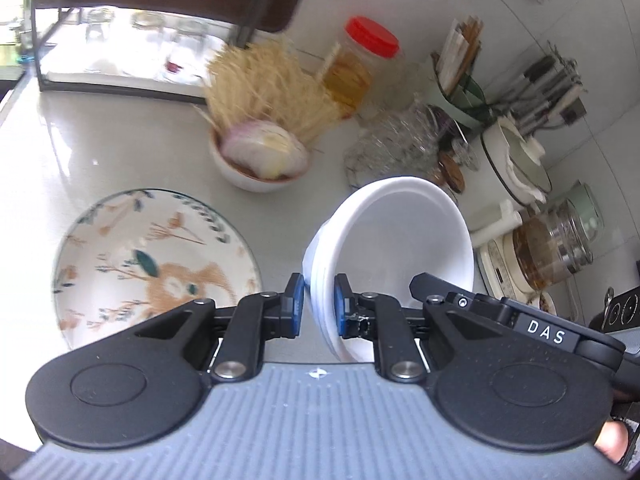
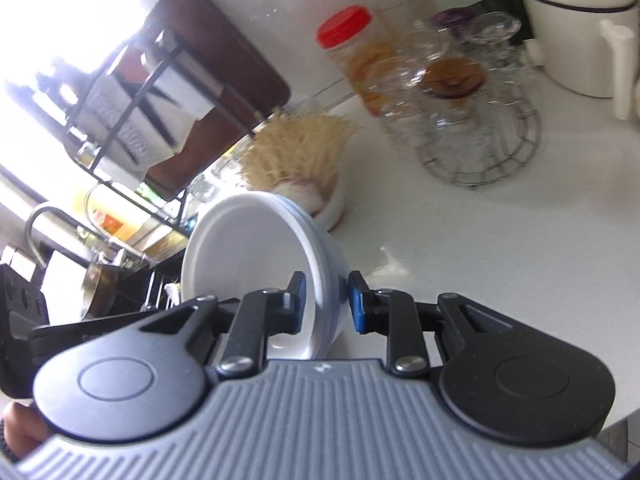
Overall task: Organize plates and bowls
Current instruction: 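Lift the bowl stack and carry it over the rabbit-print plate stack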
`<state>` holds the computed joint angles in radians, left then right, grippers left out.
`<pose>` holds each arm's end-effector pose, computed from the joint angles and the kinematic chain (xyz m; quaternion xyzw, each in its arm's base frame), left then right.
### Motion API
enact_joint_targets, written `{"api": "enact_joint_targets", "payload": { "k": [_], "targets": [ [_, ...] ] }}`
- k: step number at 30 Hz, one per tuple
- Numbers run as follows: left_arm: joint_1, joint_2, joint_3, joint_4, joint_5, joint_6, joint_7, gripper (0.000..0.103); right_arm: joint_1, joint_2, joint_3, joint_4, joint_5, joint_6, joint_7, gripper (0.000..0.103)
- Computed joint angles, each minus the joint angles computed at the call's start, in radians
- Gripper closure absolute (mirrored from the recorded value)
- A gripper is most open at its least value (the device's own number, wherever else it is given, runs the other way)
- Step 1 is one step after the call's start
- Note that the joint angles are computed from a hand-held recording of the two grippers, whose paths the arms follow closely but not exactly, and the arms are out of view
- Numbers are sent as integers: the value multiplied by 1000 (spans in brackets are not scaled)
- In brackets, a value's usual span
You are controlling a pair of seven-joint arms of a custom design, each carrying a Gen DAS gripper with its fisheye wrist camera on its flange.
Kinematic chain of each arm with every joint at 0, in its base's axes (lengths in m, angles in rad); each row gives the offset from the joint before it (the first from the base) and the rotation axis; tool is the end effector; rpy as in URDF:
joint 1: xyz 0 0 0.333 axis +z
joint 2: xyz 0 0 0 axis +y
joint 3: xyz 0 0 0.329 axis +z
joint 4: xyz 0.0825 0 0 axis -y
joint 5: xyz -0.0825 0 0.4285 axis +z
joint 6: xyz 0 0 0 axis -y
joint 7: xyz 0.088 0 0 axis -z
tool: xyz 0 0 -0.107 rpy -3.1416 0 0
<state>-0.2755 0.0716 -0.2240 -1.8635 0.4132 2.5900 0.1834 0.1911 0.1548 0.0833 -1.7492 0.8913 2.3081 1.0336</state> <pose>0.5860 -0.3241 0.5482 -0.8313 0.4312 -0.3364 0.0991 0.6603 0.1988 0.5270 -0.7367 0.5322 0.0861 0.4083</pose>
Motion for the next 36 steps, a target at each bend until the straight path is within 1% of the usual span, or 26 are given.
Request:
{"api": "enact_joint_targets", "payload": {
  "k": [3,8,12,15,19,24,28,36],
  "targets": [
    [7,-51,6,-54,23,-3,-37,85,14,3,11,4,-6,-9,-3,77],
    [37,-141,3,-155,32,-1,-76,85,42,9,29,7,-12,-14,-7,77],
    [58,-196,1,-226,-1,2,-66,85,68,17,40,7,-25,-9,8,77],
    [68,-218,6,-271,-48,13,-30,85,84,26,44,5,-47,-9,37,77],
    [75,-226,24,-329,-142,55,32,85,104,44,49,9,-92,-4,80,77],
    [81,-196,35,-343,-222,78,155,85,126,69,49,12,-171,22,163,77],
    [90,-179,37,-348,-260,89,197,85,134,88,53,19,-207,28,210,77],
    [99,-162,33,-340,-286,76,224,84,137,106,60,31,-241,23,228,76]
  ]
}}
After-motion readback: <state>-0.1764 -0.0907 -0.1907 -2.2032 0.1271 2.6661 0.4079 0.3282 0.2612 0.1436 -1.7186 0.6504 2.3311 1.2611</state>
